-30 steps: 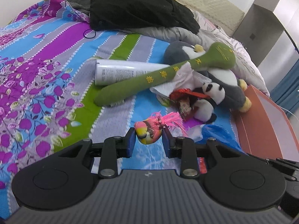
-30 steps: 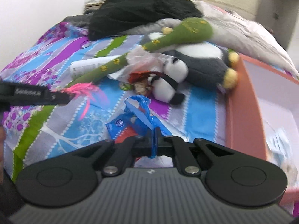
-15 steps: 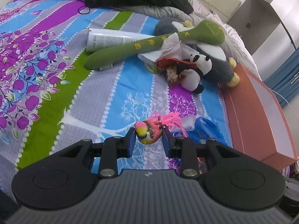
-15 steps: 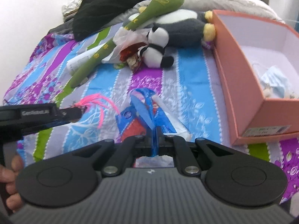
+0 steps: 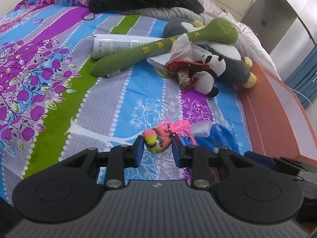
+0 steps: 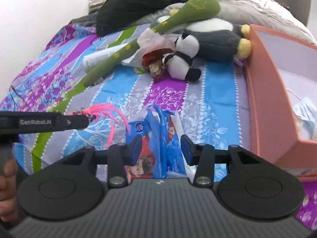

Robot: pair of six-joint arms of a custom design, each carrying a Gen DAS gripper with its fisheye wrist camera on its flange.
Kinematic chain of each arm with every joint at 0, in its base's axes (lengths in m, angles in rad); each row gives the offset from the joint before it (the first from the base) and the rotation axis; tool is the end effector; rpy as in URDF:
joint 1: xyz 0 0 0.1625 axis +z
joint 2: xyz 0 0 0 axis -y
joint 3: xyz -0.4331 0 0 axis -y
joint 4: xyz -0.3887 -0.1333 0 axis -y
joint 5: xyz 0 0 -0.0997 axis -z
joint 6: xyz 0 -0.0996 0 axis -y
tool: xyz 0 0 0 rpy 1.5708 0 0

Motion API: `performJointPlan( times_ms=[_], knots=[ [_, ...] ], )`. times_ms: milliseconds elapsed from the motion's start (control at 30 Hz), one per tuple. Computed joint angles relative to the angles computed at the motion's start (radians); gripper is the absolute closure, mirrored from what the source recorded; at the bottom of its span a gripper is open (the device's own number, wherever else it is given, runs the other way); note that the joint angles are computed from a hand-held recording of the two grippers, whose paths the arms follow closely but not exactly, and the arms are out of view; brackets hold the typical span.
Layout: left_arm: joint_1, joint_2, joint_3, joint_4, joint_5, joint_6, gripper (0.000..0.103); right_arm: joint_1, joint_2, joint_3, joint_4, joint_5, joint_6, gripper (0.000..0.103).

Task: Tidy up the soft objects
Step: 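Lift and carry the bird toy and tissue pack with both tools over the orange box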

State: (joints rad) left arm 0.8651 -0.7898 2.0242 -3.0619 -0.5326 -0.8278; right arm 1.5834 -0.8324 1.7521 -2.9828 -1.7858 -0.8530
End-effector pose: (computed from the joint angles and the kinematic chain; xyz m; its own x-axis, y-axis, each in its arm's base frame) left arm -0.1851 -0.5550 0.0796 -0.8194 -0.4320 -0.3767 0.0353 0.6180 -0.7854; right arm 0.1204 -0.6595 0.1350 -0.6350 -0.6055 0.4797 -0.7441 0.6463 -0.1693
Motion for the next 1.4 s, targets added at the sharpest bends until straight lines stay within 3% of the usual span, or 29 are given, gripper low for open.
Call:
performJointPlan(
  times_ms=[100,167,233,333,867,1233,1400],
  knots=[
    [0.003,0.004,-0.005,0.015,0.001,-0.004,0.068,-0.001,0.024,-0.006,-0.014,-0.023,-0.010,0.062],
    [0.005,0.005,-0.006,0.030,0.003,-0.010,0.068,0.003,0.040,0.002,-0.062,-0.053,-0.022,0.070],
    [0.007,0.004,-0.007,0.044,0.003,-0.015,0.068,-0.001,0.040,0.004,-0.059,-0.054,-0.001,0.087],
    [0.011,0.001,-0.003,0.047,-0.005,-0.018,0.068,0.000,0.035,0.012,-0.082,-0.056,0.009,0.094],
    [-0.037,-0.024,-0.071,0.023,-0.024,0.139,0.068,0.034,-0.081,0.051,-0.114,0.015,0.092,0.097],
    [-0.079,-0.021,-0.211,-0.006,-0.002,0.352,0.068,0.074,-0.138,-0.006,-0.104,0.090,0.108,0.097],
    [-0.088,0.004,-0.297,-0.023,-0.027,0.438,0.068,0.085,-0.144,-0.047,-0.115,0.104,0.098,0.097]
  ],
)
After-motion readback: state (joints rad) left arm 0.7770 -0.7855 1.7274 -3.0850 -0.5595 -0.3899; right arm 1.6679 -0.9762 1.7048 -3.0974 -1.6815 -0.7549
